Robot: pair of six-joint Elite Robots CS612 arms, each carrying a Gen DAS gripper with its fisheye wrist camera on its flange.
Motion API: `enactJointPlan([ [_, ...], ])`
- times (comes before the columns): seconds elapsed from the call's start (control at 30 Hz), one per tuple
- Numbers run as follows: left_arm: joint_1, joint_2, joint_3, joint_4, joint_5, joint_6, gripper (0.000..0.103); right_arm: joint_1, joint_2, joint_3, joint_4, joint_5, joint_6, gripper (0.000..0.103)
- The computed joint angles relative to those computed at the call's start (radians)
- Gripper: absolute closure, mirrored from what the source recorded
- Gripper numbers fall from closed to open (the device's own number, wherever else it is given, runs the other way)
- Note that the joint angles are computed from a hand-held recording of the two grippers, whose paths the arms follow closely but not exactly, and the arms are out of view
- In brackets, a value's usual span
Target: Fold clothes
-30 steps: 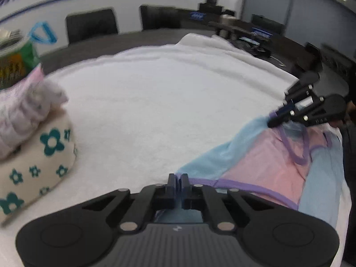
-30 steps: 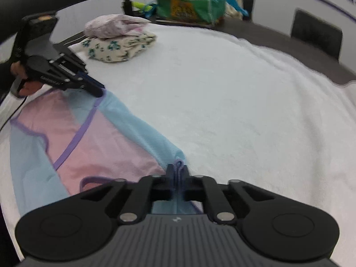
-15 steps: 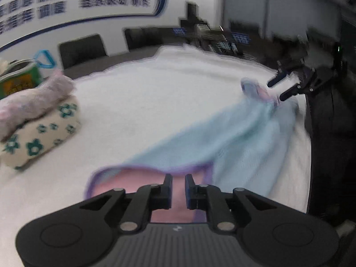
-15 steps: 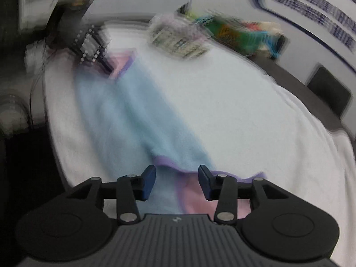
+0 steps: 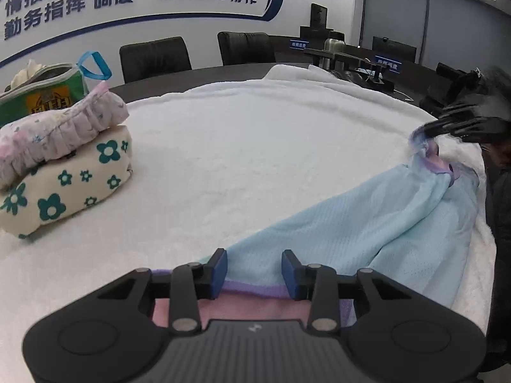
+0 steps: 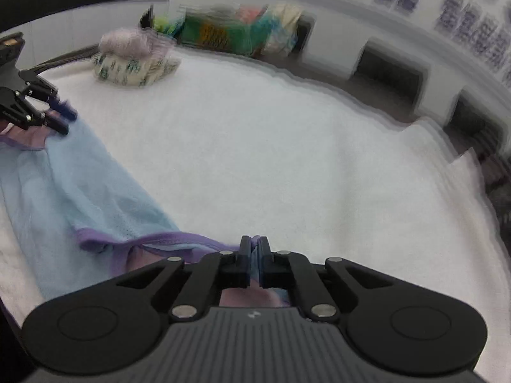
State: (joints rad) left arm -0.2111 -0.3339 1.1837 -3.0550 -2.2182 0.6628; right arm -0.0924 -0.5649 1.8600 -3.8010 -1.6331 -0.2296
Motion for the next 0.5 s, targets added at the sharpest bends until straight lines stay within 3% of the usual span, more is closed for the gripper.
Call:
enactJointPlan([
  [0.1,0.002,-0.004,0.006,0.010,0.000,0.014,0.066,0.063,0.052,0.060,-0.262,-0.148,0.104,0.099],
  [0.17,0.006,-0.011,0.013,0.021,-0.005,0.032,0.065,0.098,0.080,0.073,-0.306,-0.224,0.177,0.097],
  [0.2,0.008,-0.014,0.015,0.029,-0.011,0.043,0.065,0.104,0.087,0.082,-0.319,-0.219,0.216,0.093],
  [0.27,0.011,-0.017,0.013,0.024,-0.009,0.044,0.063,0.092,0.103,0.101,-0.400,-0.138,0.285,0.077],
  [0.3,0.012,-0.018,0.012,0.015,-0.004,0.036,0.063,0.081,0.110,0.109,-0.467,-0.110,0.324,0.049],
  [0.33,0.013,-0.018,0.009,0.003,0.001,0.023,0.063,0.076,0.114,0.110,-0.527,-0.108,0.382,0.030],
  [0.37,0.014,-0.015,0.001,-0.017,0.009,-0.007,0.063,0.072,0.118,0.102,-0.572,-0.122,0.445,0.026],
  [0.43,0.017,0.002,-0.029,-0.048,0.011,-0.076,0.058,0.054,0.101,0.094,-0.547,-0.148,0.620,0.025],
  [0.5,0.017,0.021,-0.070,-0.027,0.013,-0.101,0.056,0.026,0.061,0.090,-0.367,-0.145,0.789,0.027],
])
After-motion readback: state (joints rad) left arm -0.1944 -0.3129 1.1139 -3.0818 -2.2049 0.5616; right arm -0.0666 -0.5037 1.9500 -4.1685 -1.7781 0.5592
